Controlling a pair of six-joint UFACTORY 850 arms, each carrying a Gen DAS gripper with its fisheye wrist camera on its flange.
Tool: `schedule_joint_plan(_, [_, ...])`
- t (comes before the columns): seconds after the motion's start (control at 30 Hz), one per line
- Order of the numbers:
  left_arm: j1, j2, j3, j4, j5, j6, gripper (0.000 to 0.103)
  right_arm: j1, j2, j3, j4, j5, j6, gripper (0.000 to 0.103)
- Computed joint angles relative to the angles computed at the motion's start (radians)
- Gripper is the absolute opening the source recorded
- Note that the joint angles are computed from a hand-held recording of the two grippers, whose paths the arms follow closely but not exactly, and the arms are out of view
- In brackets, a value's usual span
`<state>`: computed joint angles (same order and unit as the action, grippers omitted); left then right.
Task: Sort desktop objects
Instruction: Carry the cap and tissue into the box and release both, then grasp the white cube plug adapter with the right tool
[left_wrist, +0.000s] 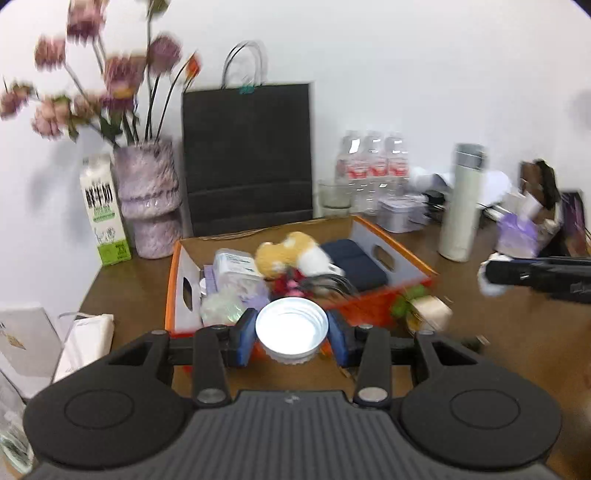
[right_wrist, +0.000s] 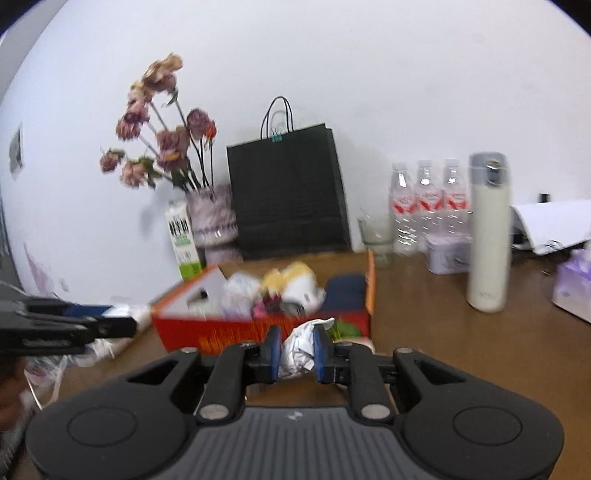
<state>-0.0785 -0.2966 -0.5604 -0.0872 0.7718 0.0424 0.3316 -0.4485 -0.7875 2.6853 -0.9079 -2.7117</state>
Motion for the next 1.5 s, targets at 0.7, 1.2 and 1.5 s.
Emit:
schedule_joint_plan(0.7, [0.043,-0.210,-0.310,-0.169,-0.248,0.067,0.089,0.039,-0.293,-0.507,-0.168,0.425,0.274,0.054])
schedule_joint_plan(1.2, [-0.271,-0.165,0.122,-0.477,0.149,-0.086,0.102,0.112,-0.080,0.015,0.150,0.239,-0.129,0.085])
schedule_joint_plan(1.5, [-0.386,-0.231,0.129,-0.663,0.232,-0.035,0.102,0.127,-0.032,0.184,0.209,0.101,-0.260,0.090])
